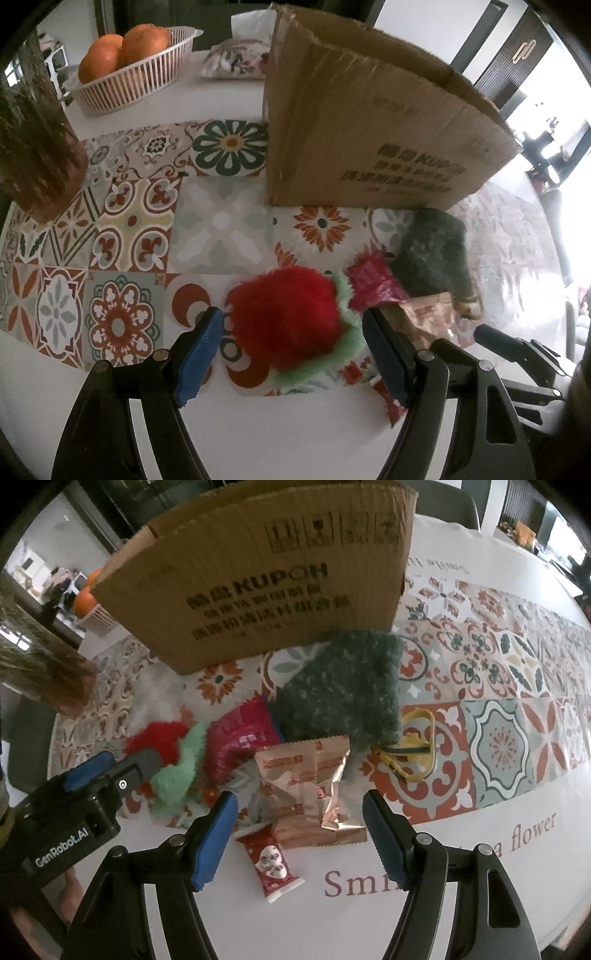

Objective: Organize soft objects
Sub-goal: 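Grasp the red fluffy toy with the left tool while the right tool grasps the gold biscuit packet, then carry the red fluffy toy with the left tool while the right tool carries the biscuit packet to the box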

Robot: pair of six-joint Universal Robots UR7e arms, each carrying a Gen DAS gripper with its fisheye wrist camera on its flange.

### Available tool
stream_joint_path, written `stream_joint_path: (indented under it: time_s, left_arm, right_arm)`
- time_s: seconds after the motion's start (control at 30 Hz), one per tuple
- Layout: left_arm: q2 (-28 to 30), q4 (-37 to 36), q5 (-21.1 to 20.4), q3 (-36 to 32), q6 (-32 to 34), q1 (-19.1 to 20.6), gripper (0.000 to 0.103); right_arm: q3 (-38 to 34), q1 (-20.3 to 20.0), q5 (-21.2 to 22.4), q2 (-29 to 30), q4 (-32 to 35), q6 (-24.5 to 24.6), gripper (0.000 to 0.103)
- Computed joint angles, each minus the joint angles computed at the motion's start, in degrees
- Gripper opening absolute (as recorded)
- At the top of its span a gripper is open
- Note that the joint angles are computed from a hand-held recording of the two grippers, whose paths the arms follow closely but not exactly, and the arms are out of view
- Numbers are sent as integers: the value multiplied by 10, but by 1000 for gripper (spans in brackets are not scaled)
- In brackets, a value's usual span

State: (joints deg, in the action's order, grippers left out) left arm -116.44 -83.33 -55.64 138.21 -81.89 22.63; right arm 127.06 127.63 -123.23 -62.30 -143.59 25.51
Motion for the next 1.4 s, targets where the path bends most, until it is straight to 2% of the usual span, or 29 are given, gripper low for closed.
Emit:
stream_joint_path:
  time_s: [0.2,0.37,0.53,0.7,0.77,0.87,1.07,1.33,1.4]
  left_arm:
    - [9,-35,-3,12,23,39,76]
    - [13,-78,-8,24,49,70,69]
    - [15,-130,-19,41,73,96,62]
    - [19,-141,-11,45,64,96,56]
    - [21,-147,-9,50,58,93,46]
    - [19,-146,-14,56,45,85,43]
    - [0,-98,-22,56,3,43,41]
    - [-35,-11,-28,45,-71,-43,39]
    - [-38,6,-26,36,-80,-54,39]
  right_arm:
    - [-5,-10,1,21,2,0,71]
    - [-9,-17,-3,39,-4,-4,70]
    - [-10,-22,-1,46,-9,-6,61]
    - [-6,-31,12,55,-32,-12,53]
    - [0,-34,15,57,-50,-16,52]
    - [4,-36,21,57,-65,-18,49]
    - [21,-33,25,35,-85,-31,49]
    - [36,-15,29,-13,-97,-47,49]
    - [41,-12,28,-26,-97,-52,49]
